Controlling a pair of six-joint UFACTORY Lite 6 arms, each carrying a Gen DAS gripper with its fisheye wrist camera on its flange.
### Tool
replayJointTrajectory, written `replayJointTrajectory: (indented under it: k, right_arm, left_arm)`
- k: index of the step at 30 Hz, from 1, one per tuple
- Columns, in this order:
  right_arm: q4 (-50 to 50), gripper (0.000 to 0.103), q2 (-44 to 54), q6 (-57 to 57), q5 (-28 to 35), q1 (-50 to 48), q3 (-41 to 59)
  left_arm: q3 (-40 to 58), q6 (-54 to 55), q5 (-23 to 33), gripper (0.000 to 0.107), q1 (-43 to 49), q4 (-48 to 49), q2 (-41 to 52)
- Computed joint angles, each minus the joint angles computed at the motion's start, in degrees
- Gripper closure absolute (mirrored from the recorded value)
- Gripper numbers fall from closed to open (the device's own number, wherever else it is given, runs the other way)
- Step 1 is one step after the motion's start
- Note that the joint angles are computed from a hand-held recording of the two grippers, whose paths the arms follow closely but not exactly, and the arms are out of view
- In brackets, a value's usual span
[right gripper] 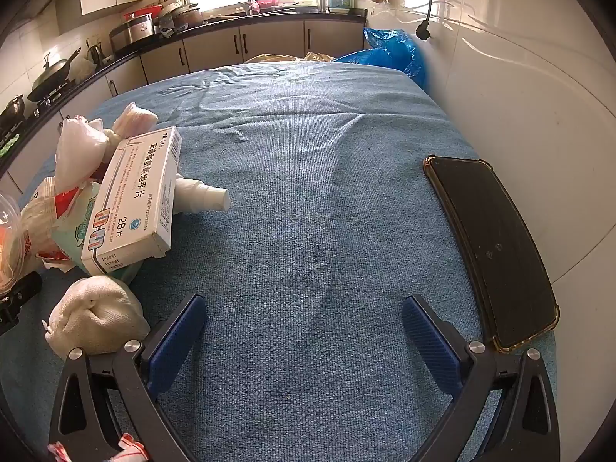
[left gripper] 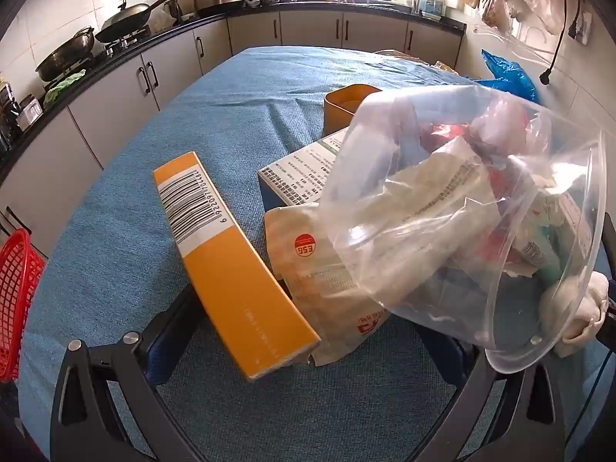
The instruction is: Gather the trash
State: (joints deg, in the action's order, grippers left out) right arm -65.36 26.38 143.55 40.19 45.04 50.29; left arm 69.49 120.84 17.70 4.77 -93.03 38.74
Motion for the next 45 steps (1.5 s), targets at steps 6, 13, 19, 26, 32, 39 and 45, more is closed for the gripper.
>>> replayJointTrajectory:
  k: [6,13,19,26,32,39,45]
  right_arm:
    - [-0.09,0.000,0.00,0.20,0.02,0.09,-0.09]
    - [-0.04,0.000,0.02,0.07,0.02,0.03,0.00]
    - [-0.07,0.000,-0.01,0.20,0.07,0.13,-0.07]
    - [-1.05,0.000,-0.36,1.02,-0.50,0.06,-0.72]
    - [6.99,0.000,-1.68,-4.87,-2.77,-0.12,-0.08]
    - [12.28,0.000,-2.01,-8.63,-3.29,2.76,0.71]
    - [13.48,0.003,-2.44,-2.86,-0.94,9.79,0.84]
  left_arm:
    - [-0.08,0.24,-0.01,0.004,-0.04,-0.27,-0.03]
    - [-0.09,0.40,0.06,0.004,0.07,-0.33,-0.03]
    - [0.32,-0.30,0.17,0.004,0.28,0.51,0.18]
    - [-1.11,-1.25,0.04,0.004,-0.31,1.69,-1.22]
    - [-0.32,-12.38,1.22,0.004,-0.10,16.33,-2.12]
    - [4.60,-16.91,10.66,0.004,5.93,26.72,0.77]
    - [-4.40,-4.23,16.86,0.004,15.24,20.20,-7.79]
